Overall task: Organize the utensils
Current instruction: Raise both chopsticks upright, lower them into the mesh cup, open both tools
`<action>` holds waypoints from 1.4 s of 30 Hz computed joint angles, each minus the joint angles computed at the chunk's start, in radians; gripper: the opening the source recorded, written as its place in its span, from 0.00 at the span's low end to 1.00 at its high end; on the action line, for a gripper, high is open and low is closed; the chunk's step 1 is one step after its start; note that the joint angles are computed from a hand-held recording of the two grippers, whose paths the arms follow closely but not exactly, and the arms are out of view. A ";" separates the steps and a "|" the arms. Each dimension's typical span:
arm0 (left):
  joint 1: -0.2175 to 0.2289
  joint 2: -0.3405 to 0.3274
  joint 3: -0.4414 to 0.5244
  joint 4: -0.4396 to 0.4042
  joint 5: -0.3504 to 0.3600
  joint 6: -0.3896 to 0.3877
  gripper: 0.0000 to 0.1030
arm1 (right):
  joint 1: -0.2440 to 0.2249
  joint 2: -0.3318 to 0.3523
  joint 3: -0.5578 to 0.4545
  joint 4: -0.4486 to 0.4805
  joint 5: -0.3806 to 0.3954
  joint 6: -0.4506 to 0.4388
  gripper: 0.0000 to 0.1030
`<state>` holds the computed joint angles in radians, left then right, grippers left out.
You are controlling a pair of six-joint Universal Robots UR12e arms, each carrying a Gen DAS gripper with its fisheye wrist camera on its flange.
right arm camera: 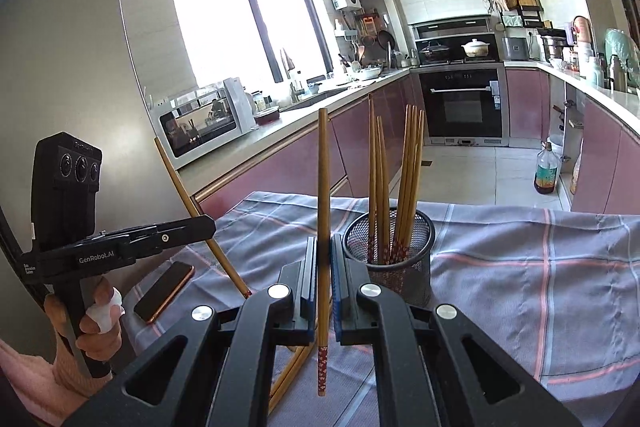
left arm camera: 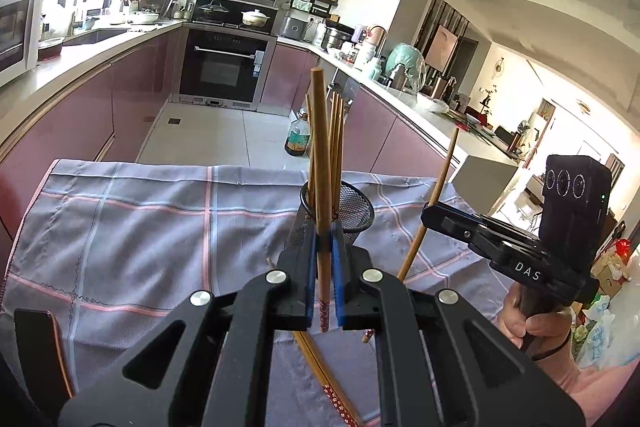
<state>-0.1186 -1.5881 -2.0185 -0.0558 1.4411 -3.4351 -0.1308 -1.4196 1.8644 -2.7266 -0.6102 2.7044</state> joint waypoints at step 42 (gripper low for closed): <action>-0.036 -0.114 0.215 -0.013 0.069 0.082 0.07 | 0.029 0.124 -0.161 -0.328 -0.069 0.285 0.05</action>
<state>-0.1542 -1.7019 -1.8031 -0.0693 1.5102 -3.3536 -0.1018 -1.2957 1.7030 -3.0542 -0.6792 2.9893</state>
